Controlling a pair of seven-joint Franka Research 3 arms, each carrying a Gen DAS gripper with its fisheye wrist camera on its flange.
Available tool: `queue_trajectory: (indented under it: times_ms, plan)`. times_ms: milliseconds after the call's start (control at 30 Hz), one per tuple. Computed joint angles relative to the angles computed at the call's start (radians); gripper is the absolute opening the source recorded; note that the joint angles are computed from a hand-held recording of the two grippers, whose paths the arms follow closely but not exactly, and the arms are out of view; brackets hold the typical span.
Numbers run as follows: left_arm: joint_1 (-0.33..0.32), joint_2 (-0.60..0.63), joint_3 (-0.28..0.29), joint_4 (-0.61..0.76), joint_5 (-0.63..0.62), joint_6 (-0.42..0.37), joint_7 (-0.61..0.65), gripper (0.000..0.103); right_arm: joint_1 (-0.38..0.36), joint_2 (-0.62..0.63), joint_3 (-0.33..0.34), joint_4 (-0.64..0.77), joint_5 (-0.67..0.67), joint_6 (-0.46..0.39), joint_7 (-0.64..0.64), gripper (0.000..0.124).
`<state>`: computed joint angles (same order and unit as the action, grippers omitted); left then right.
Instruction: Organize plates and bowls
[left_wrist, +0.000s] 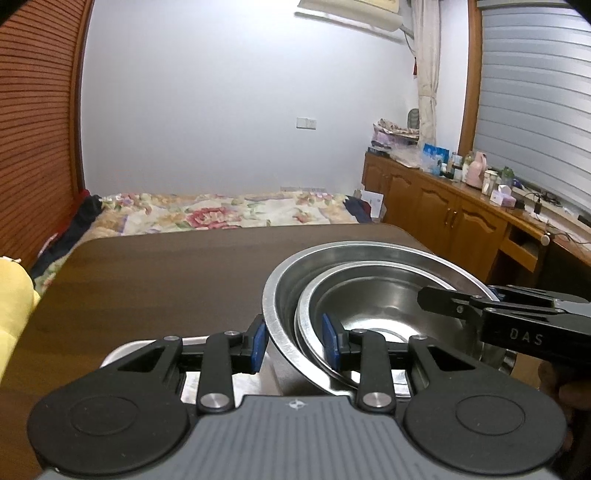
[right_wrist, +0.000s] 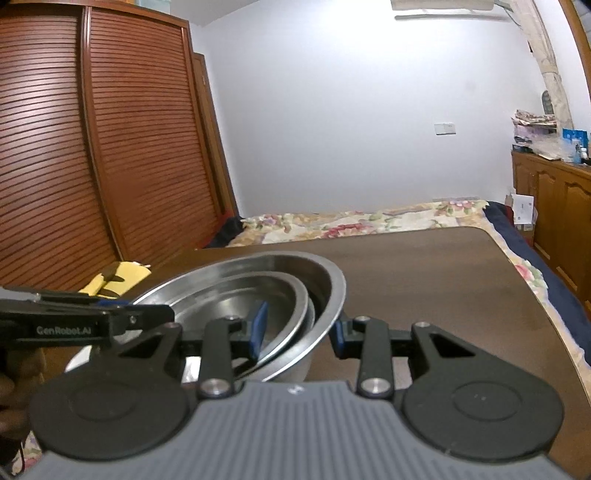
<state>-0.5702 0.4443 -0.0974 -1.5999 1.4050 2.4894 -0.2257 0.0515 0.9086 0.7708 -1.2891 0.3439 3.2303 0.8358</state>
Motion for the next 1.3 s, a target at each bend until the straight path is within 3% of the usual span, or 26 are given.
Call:
queue_trajectory:
  times_ms: [600, 900, 1300]
  plan:
    - [0.049, -0.155, -0.059, -0.175, 0.047, -0.085, -0.096, 0.034, 0.027, 0.009, 0.049, 0.055, 0.093, -0.082, -0.142, 0.037]
    - [0.090, -0.225, -0.094, -0.286, 0.052, -0.116, -0.164, 0.034, 0.120, 0.008, -0.039, 0.122, 0.174, -0.166, -0.192, 0.037]
    - [0.129, -0.269, -0.126, -0.372, 0.011, -0.152, -0.195, 0.034, 0.209, -0.005, -0.129, 0.145, 0.284, -0.214, -0.292, 0.037]
